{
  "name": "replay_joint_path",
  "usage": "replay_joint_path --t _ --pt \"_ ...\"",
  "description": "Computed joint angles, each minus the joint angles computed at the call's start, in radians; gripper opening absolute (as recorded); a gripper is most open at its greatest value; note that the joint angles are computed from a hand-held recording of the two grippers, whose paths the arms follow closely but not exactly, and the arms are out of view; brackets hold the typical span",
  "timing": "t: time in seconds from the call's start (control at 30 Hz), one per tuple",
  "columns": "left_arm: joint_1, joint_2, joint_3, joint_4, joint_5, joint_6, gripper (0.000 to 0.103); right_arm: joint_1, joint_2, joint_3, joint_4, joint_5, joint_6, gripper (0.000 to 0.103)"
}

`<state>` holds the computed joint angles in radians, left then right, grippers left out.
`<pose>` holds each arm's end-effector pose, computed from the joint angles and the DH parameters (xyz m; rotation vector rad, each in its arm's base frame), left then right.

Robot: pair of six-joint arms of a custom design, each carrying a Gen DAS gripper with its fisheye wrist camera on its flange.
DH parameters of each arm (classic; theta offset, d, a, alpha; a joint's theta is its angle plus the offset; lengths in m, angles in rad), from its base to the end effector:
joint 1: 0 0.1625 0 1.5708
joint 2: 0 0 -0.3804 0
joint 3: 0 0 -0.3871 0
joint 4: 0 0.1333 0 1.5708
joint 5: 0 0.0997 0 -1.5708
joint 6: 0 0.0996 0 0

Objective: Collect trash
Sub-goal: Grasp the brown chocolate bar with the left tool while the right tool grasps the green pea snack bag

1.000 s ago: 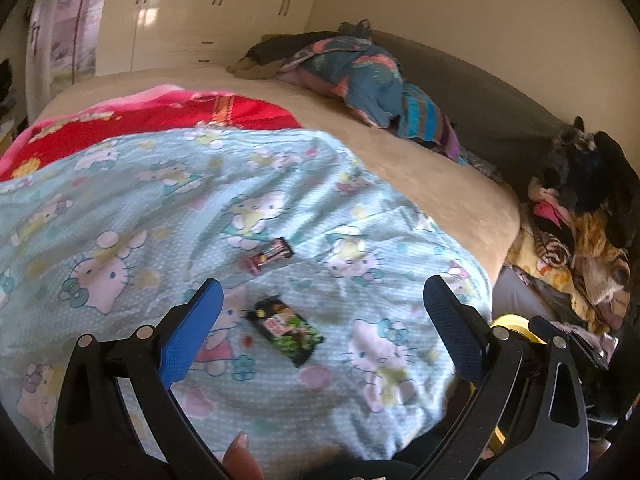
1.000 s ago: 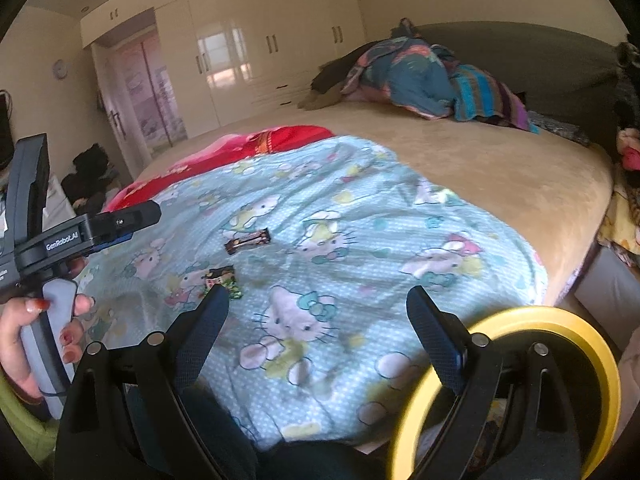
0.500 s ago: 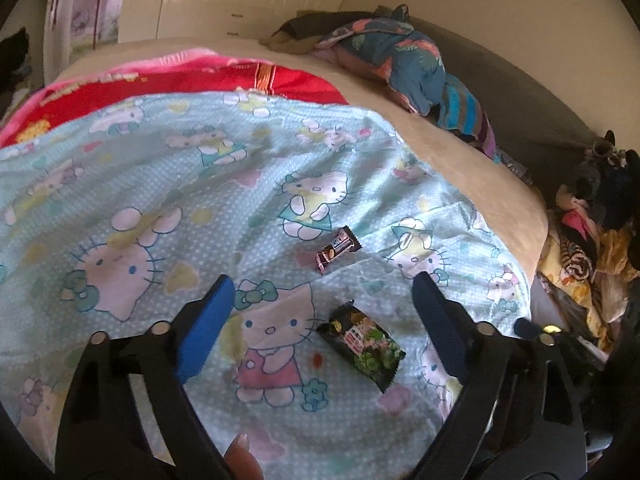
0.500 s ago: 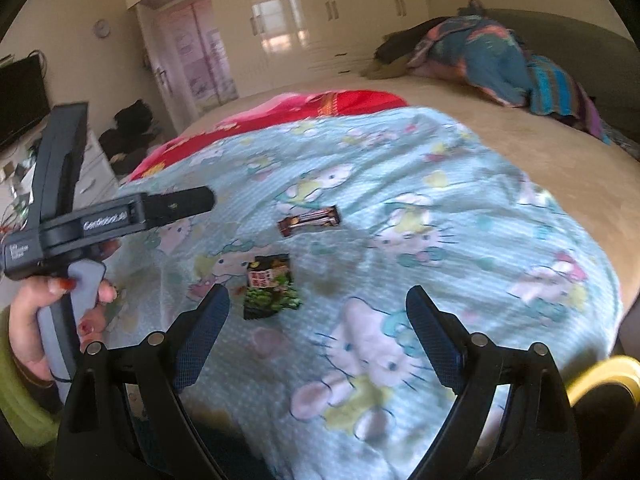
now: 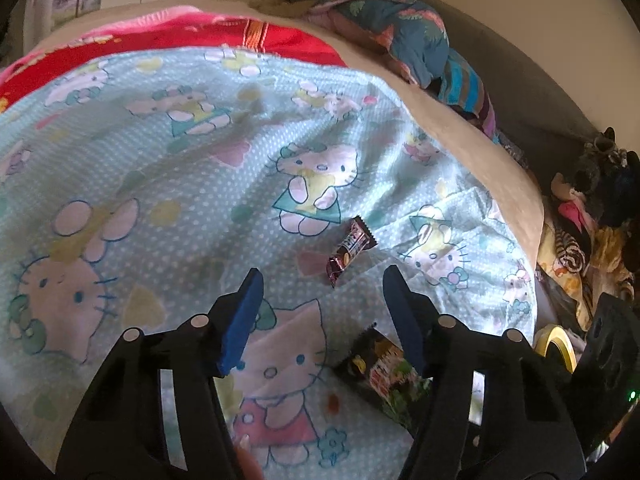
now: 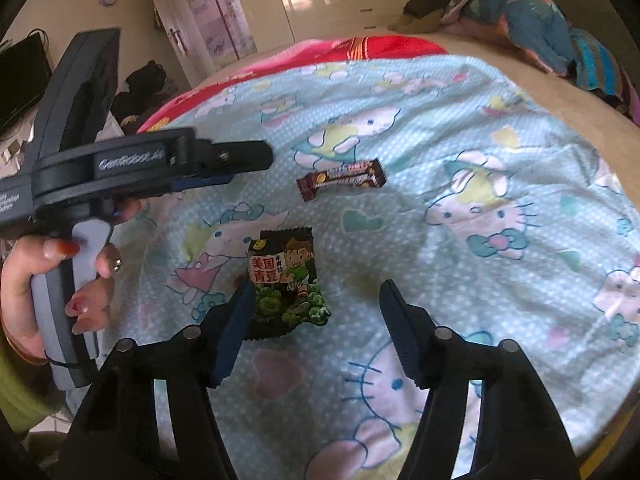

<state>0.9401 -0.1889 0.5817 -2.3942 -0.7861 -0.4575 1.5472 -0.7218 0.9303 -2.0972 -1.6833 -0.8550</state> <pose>-0.3375 -0.8076 0.0633 -0.0092 2.5102 -1.0033 0.1034 -0.7926 0.2709 1.1412 -2.6498 0.3495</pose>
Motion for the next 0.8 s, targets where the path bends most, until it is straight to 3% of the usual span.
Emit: replay_joint_path --t 0.2,0.37,0.53,0.67,0.8 --pt "0.036 0.098 -0.190 0.129 -0.056 -0.027 0.045 -0.005 0.026 -0.026 0.036 -0.001 0.009 0.056" --pt "0.059 0.153 -0.289 0.152 -0.118 -0.053 0.041 -0.012 0.034 -0.045 0.067 0.018 0.020 0.047" --pt "0.073 0.204 -0.378 0.178 -0.170 -0.085 0.028 -0.017 0.023 -0.035 0.082 0.031 0.010 0.031" --pt "0.076 0.201 -0.363 0.150 -0.197 -0.085 0.014 -0.019 0.006 -0.007 0.055 0.027 0.028 0.019" --pt "0.074 0.157 -0.270 0.083 -0.226 -0.090 0.012 -0.028 -0.016 0.020 0.034 0.040 0.053 0.012"
